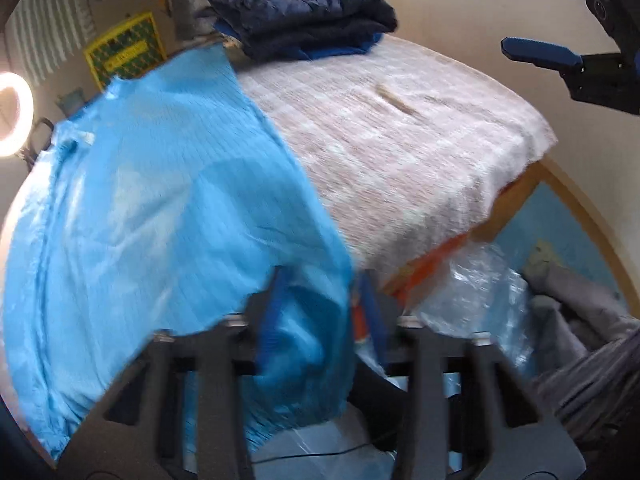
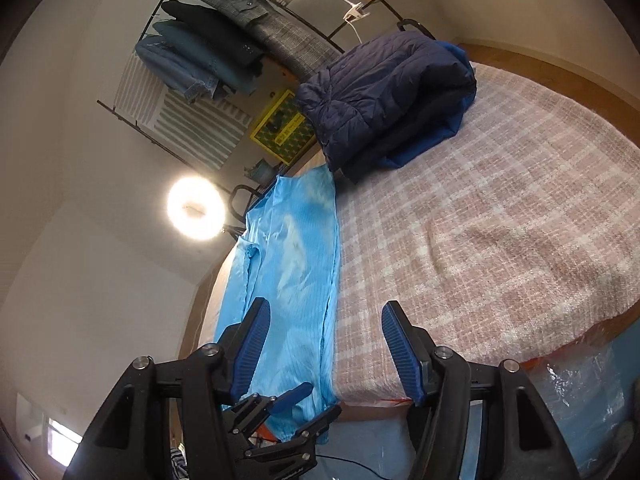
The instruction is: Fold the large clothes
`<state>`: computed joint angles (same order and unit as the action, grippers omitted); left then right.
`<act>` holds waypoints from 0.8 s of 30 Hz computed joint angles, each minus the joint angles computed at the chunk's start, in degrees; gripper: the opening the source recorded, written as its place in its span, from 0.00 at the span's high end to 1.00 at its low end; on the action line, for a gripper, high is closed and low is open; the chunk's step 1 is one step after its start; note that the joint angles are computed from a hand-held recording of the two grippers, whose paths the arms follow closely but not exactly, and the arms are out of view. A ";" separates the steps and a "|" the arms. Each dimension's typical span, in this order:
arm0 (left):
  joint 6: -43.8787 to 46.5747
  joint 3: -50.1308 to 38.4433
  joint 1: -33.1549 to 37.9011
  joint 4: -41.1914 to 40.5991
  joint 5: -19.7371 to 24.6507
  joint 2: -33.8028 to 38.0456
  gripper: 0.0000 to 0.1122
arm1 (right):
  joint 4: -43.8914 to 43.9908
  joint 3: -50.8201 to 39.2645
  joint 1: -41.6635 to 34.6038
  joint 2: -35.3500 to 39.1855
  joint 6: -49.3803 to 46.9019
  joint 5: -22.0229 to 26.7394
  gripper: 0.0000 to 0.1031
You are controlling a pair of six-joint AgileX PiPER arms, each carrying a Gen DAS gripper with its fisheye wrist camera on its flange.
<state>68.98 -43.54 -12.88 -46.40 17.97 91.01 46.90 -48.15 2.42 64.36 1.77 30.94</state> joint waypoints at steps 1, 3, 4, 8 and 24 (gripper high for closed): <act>3.99 -0.37 1.39 -3.79 1.22 0.59 0.86 | 0.96 -0.45 -0.33 0.96 -1.13 0.17 0.40; 5.70 -2.92 5.48 -5.25 8.03 1.60 0.94 | 1.84 -2.75 -0.49 4.31 -2.86 0.40 0.40; 4.96 -4.52 7.70 -4.96 11.94 2.13 0.96 | 2.07 -3.95 -0.35 6.07 -3.56 0.34 0.38; 2.53 -9.02 14.38 -6.94 24.15 3.18 0.98 | 6.96 -11.89 -0.12 17.49 -9.50 1.28 0.35; 4.40 -11.76 23.33 -12.97 36.80 3.33 0.99 | -19.94 -69.71 5.98 64.77 15.33 16.24 0.35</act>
